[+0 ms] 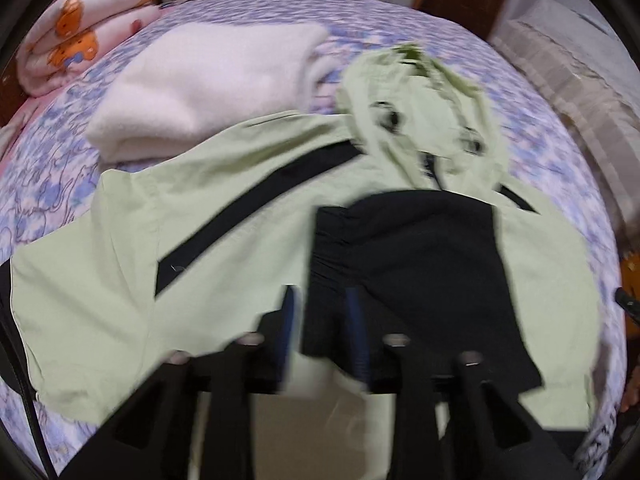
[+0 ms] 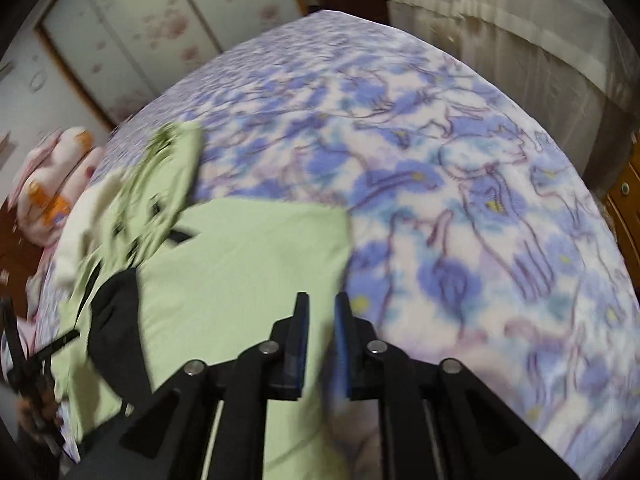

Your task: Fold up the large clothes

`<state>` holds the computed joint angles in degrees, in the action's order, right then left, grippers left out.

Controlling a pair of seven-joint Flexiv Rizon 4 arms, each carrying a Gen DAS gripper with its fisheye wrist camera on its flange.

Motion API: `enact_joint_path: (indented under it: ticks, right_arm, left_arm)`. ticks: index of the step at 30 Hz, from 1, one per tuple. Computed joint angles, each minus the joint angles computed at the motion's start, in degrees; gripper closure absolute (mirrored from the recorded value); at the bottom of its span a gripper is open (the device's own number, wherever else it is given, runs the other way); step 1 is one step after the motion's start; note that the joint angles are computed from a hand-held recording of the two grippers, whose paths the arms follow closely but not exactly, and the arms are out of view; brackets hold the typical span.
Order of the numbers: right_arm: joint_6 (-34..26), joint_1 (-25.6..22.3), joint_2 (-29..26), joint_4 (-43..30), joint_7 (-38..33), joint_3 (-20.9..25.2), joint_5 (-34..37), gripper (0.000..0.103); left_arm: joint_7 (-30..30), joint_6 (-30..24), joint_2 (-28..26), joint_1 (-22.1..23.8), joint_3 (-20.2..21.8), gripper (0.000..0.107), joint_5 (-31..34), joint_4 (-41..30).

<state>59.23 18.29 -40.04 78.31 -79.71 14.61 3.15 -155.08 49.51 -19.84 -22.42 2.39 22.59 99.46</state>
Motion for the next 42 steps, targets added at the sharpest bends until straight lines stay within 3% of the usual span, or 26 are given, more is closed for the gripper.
enact_joint_path:
  ticks: [1,3,8,10,13,16,20,21,24,25,26,32,42]
  right_arm:
    - [0.4,0.1,1.1,1.8,-0.6,0.8,0.4,0.086]
    - [1.3,1.3,2.7,4.8,-1.2,1.3,0.1,0.086]
    - [3.0,4.9,3.4,7.9,-4.0,4.0,-0.5,0.085]
    - [3.9,6.3,3.2,8.8,-4.6,4.4,-0.8,0.085]
    - [3.5,8.8,2.4,9.2,-4.5,3.0,-3.3,0.085]
    - [6.2,12.0,2.5,11.8,-1.4,-2.1,-8.6,0.085]
    - [9.5,15.6,3.0,15.9,10.2,-12.9,-17.6,0.086]
    - [9.8,15.0,3.0,16.3,13.1,-14.1,-18.9,0.087]
    - [9.8,10.5,2.7,15.6,13.6,-11.4,-15.7,0.09]
    - [9.1,10.9,3.0,16.1,16.6,-12.8,-18.4,0.089]
    - [9.3,12.0,3.3,17.2,20.0,-14.9,-22.0,0.08]
    - [9.8,7.7,3.5,17.4,21.5,-10.6,-20.7,0.077]
    - [8.1,6.3,3.5,16.8,22.6,-8.1,-19.8,0.077]
  left_arm:
    - [-0.3,0.5,0.3,-0.5,-0.3,0.039,0.4,-0.1]
    - [-1.0,2.4,-0.1,-1.9,-1.0,0.032,1.4,-1.2]
    - [1.0,-3.5,-6.2,-6.0,-2.1,0.036,2.1,-9.9]
    - [1.0,-4.1,-8.7,-7.1,-1.8,0.041,1.6,-12.2]
    - [0.3,-4.0,-10.8,-8.5,-0.6,0.041,1.3,-13.5]
    - [-0.7,-5.3,-11.8,-9.1,0.5,0.041,1.1,-13.5]
    - [-2.1,-5.6,-11.1,-8.6,1.4,0.041,0.3,-10.7]
    - [-3.0,-5.3,-10.5,-8.6,1.8,0.041,0.6,-9.5]
    - [-3.6,-2.9,-9.1,-7.5,1.5,0.041,0.5,-6.7]
    - [-3.8,-2.3,-8.8,-7.4,1.4,0.041,0.5,-6.1]
    - [-3.9,-2.1,-8.7,-7.3,1.4,0.041,0.5,-5.9]
    - [-4.6,-3.0,-8.6,-7.4,1.0,0.041,0.5,-6.3]
    - [-3.8,-2.6,-8.6,-6.8,0.2,0.037,-1.8,-6.0]
